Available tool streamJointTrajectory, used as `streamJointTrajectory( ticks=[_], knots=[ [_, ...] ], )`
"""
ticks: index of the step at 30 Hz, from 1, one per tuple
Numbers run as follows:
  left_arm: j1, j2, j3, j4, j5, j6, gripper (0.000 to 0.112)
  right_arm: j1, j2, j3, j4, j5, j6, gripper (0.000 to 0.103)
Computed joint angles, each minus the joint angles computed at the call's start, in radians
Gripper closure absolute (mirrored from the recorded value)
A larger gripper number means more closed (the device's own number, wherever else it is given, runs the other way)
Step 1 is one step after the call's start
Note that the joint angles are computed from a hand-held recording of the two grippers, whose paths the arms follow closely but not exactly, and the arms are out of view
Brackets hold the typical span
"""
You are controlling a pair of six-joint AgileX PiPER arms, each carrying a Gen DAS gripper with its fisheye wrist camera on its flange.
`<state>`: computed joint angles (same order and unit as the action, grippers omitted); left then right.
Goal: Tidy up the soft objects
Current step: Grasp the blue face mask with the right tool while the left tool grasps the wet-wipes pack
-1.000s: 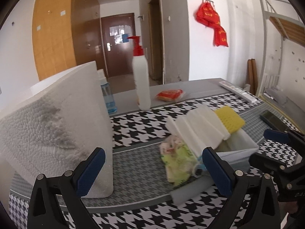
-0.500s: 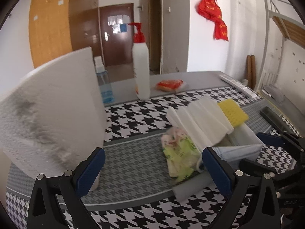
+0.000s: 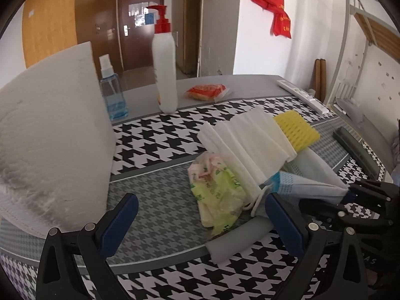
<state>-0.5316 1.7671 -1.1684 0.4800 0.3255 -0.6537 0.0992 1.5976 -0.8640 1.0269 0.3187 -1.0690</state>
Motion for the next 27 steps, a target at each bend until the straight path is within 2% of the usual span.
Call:
streamJointTrajectory(
  ticks=[4,8,16,21,23,25,27],
  knots=[
    [-0.004,0.021,-0.028,-0.058,0.01,0.054,0.011,-0.032,-0.044,0.035,-0.002,0.012,0.001,0.078],
    [-0.002,0.044,-0.059,-0.13,0.027,0.112,0.018,-0.059,-0.084,0.065,0.005,0.023,-0.013,0.078],
    [-0.006,0.077,-0.099,-0.201,0.056,0.155,0.034,-0.084,-0.14,0.098,-0.002,0.036,-0.011,0.079],
    [-0.014,0.097,-0.113,-0.131,0.079,0.067,0.043,-0.094,-0.166,0.116,-0.015,0.028,0.004,0.08],
    [-0.012,0.109,-0.127,-0.166,0.092,0.107,0.051,-0.106,-0.173,0.121,-0.004,0.03,-0.004,0.08],
    [-0.009,0.118,-0.135,-0.197,0.094,0.134,0.052,-0.12,-0.188,0.132,0.013,0.031,-0.019,0.08],
    [-0.003,0.127,-0.144,-0.221,0.1,0.151,0.059,-0.129,-0.2,0.14,0.021,0.028,-0.025,0.08]
  ],
)
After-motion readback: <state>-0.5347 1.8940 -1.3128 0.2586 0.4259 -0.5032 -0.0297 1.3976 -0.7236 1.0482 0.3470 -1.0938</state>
